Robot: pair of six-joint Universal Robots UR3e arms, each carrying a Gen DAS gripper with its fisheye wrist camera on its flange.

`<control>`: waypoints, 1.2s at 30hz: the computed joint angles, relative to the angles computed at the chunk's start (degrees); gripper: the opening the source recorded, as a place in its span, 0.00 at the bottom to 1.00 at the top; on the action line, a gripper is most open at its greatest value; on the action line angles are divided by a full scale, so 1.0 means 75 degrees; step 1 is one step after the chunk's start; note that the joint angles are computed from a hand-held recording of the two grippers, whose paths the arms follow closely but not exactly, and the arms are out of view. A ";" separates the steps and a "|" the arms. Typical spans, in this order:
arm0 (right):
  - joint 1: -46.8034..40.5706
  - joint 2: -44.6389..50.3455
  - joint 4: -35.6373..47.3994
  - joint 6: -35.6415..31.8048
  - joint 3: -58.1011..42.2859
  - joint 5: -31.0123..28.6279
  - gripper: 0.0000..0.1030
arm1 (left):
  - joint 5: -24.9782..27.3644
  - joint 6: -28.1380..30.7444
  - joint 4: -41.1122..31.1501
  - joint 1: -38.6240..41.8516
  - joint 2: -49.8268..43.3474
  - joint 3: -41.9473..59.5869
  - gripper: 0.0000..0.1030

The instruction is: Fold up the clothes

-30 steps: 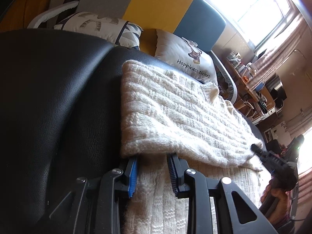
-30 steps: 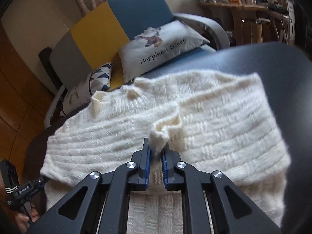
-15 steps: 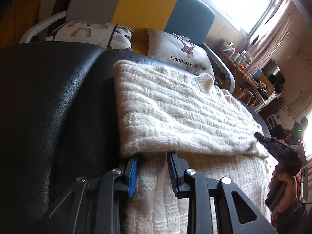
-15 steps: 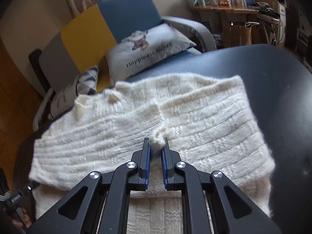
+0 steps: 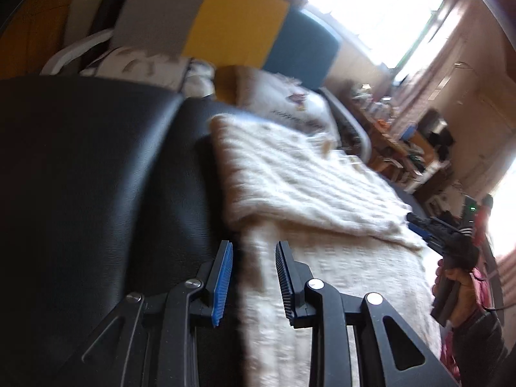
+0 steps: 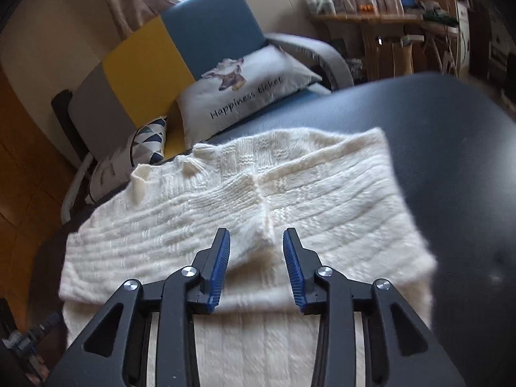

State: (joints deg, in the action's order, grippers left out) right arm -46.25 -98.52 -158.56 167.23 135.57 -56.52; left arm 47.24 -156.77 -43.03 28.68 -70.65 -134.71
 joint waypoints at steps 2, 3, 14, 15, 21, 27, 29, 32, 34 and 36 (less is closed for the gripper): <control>-0.0242 -0.0813 0.0476 -0.0517 0.0371 0.0212 0.36 | -0.0057 0.0006 0.0131 -0.0247 -0.0127 0.0005 0.26; -0.0367 -0.1211 0.0908 -0.0860 0.0491 0.0469 0.36 | -0.0026 -0.0095 0.0310 -0.0382 -0.0260 0.0002 0.26; 0.3747 0.0953 0.1306 -0.1295 -0.2260 0.0115 0.36 | 0.0060 -0.1352 0.1963 -0.0985 -0.1562 -0.0054 0.27; 0.4187 0.1523 0.1524 -0.1244 -0.3060 0.0000 0.36 | 0.0080 -0.1331 0.2023 -0.0950 -0.1564 -0.0179 0.26; 0.5733 0.4883 0.3312 -0.1207 -0.7859 -0.0096 0.40 | -0.0360 -0.1079 0.1957 -0.0587 -0.1503 -0.0530 0.26; 0.6817 0.7855 0.5623 -0.1510 -1.2659 -0.1059 0.51 | -0.0572 -0.0920 0.1917 -0.0491 -0.1671 -0.0533 0.26; 0.7230 0.8694 0.6598 -0.1856 -1.4258 -0.1957 0.51 | -0.0684 -0.0874 0.1885 -0.0420 -0.1698 -0.0570 0.26; 0.7694 0.9214 0.7009 -0.2413 -1.5119 -0.2730 0.15 | -0.0766 -0.0837 0.1862 -0.0376 -0.1730 -0.0596 0.26; 0.7809 0.8751 0.6125 -0.2567 -1.4176 -0.3013 0.13 | -0.0730 -0.0894 0.1947 -0.0413 -0.1741 -0.0615 0.26; 0.7696 0.8653 0.5398 -0.2133 -1.3864 -0.3076 0.13 | -0.0685 -0.0952 0.2061 -0.0457 -0.1753 -0.0642 0.26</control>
